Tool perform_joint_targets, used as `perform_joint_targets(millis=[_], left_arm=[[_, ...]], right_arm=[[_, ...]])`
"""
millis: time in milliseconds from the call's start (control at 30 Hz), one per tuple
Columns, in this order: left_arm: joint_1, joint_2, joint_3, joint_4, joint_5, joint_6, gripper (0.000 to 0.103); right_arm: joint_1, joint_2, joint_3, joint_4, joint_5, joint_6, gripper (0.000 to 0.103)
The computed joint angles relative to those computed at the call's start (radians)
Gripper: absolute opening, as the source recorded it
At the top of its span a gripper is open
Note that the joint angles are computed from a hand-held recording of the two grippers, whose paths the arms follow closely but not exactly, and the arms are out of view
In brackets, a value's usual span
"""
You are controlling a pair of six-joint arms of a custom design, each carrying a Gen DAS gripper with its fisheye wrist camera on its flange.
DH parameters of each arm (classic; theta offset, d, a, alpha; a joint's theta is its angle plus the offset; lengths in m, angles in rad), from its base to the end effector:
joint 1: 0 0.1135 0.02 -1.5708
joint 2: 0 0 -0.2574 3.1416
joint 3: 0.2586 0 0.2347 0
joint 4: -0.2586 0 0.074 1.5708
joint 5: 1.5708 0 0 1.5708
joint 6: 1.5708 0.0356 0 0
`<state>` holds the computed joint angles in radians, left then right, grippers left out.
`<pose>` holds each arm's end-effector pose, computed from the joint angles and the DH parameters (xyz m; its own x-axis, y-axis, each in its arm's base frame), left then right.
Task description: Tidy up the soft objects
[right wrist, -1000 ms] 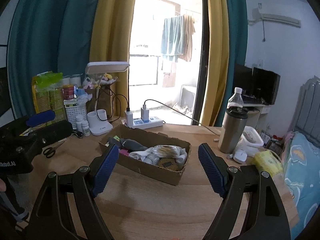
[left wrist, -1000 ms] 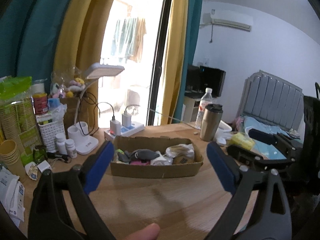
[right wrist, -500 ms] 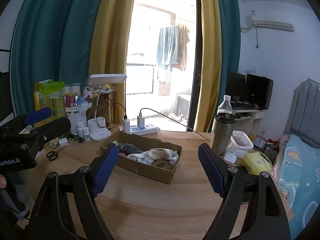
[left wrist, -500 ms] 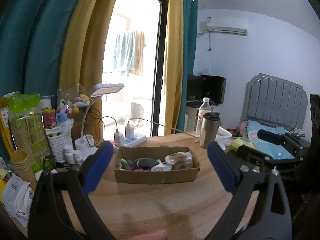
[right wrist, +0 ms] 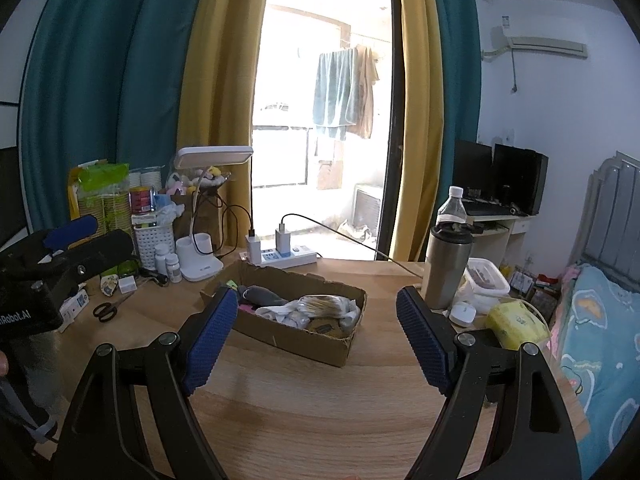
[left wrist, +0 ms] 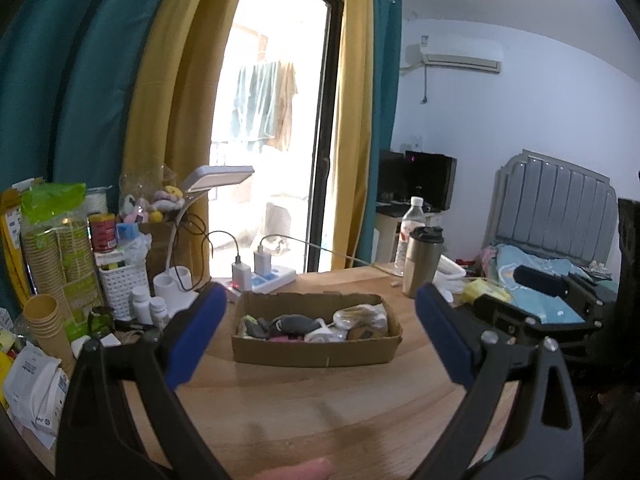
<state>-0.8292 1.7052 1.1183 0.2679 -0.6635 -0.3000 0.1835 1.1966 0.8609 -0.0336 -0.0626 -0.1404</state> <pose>0.2685 -0.2606 0.2609 -0.2573 -0.0638 -0.9642 0.1150 0.9887 -0.0961 0.2573 0.0500 0.2955 -0.3179 -0.2010 -0.9266 -0.2868 0.9519 -0.1081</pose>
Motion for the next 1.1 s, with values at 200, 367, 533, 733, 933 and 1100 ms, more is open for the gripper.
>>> perform_joint_targets(millis=[200, 367, 533, 733, 933, 1100], left_arm=[[-0.002, 0.000, 0.001, 0.002, 0.000, 0.005, 0.096], [0.001, 0.005, 0.003, 0.011, 0.001, 0.012, 0.096], [0.001, 0.004, 0.002, 0.008, 0.004, 0.012, 0.096], [0.002, 0.005, 0.008, 0.003, 0.011, 0.014, 0.096], [0.002, 0.009, 0.011, 0.005, 0.008, 0.014, 0.096], [0.001, 0.010, 0.012, 0.004, 0.006, 0.014, 0.096]], right_arm=[[0.001, 0.004, 0.000, 0.003, 0.001, 0.001, 0.084], [0.003, 0.006, 0.001, 0.003, 0.003, 0.002, 0.084], [0.003, 0.009, 0.002, 0.003, 0.003, 0.001, 0.084], [0.005, 0.010, 0.002, 0.003, 0.005, 0.001, 0.084], [0.005, 0.011, 0.002, 0.005, 0.005, 0.001, 0.084], [0.004, 0.010, 0.003, 0.002, 0.004, 0.002, 0.084]])
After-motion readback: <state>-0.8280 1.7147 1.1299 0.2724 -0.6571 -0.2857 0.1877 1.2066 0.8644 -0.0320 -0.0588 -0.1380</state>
